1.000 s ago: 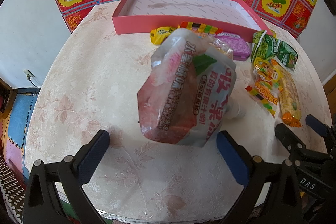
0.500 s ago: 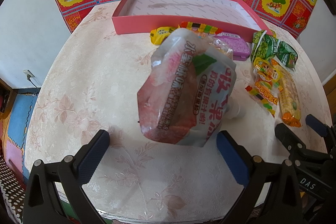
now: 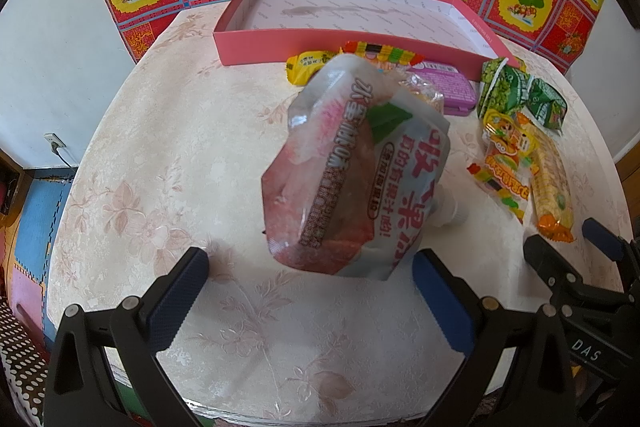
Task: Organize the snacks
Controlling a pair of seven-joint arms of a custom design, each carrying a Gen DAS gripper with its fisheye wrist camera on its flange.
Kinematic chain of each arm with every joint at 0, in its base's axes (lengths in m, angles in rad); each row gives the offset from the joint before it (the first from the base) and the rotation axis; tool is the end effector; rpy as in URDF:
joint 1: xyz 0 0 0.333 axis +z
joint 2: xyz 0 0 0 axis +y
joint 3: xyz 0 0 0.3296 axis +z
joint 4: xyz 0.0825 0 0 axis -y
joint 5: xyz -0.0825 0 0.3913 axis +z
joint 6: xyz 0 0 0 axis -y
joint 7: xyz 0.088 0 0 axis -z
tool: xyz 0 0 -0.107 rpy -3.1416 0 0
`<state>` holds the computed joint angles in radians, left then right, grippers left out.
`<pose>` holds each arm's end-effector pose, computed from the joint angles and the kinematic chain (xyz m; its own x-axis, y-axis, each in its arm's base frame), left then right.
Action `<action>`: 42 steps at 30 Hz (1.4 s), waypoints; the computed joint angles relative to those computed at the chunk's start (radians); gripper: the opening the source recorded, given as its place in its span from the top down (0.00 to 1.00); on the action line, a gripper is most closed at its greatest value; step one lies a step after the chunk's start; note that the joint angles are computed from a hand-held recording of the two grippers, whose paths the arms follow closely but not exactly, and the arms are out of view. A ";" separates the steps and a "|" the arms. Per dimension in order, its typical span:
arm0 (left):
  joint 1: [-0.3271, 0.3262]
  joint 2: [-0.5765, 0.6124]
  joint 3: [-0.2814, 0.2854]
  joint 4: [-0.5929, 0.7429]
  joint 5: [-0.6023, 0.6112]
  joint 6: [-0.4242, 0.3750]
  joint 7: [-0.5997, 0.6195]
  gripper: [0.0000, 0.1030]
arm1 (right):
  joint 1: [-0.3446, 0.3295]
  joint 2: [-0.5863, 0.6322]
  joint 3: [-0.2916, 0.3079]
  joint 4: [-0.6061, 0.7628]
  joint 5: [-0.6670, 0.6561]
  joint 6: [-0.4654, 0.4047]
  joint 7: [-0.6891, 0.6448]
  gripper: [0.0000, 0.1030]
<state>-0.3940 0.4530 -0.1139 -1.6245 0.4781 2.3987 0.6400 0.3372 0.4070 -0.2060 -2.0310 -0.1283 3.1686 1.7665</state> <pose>0.6348 -0.3359 0.4041 0.1412 -0.9900 -0.0035 -0.8873 -0.1250 -0.4440 0.6497 0.1090 0.3407 0.0998 -0.9945 0.0330 -0.7321 -0.0959 -0.6744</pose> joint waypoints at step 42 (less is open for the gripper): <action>0.018 -0.049 -0.002 -0.065 -0.005 0.080 0.013 0.08 | -0.204 -0.024 0.233 -0.017 0.057 0.050 -0.148 0.13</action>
<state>-0.3760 0.4044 -0.1163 -1.6894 0.4731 2.4790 0.6534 0.1333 0.3826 0.0266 -2.0480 -0.0710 3.2187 1.6189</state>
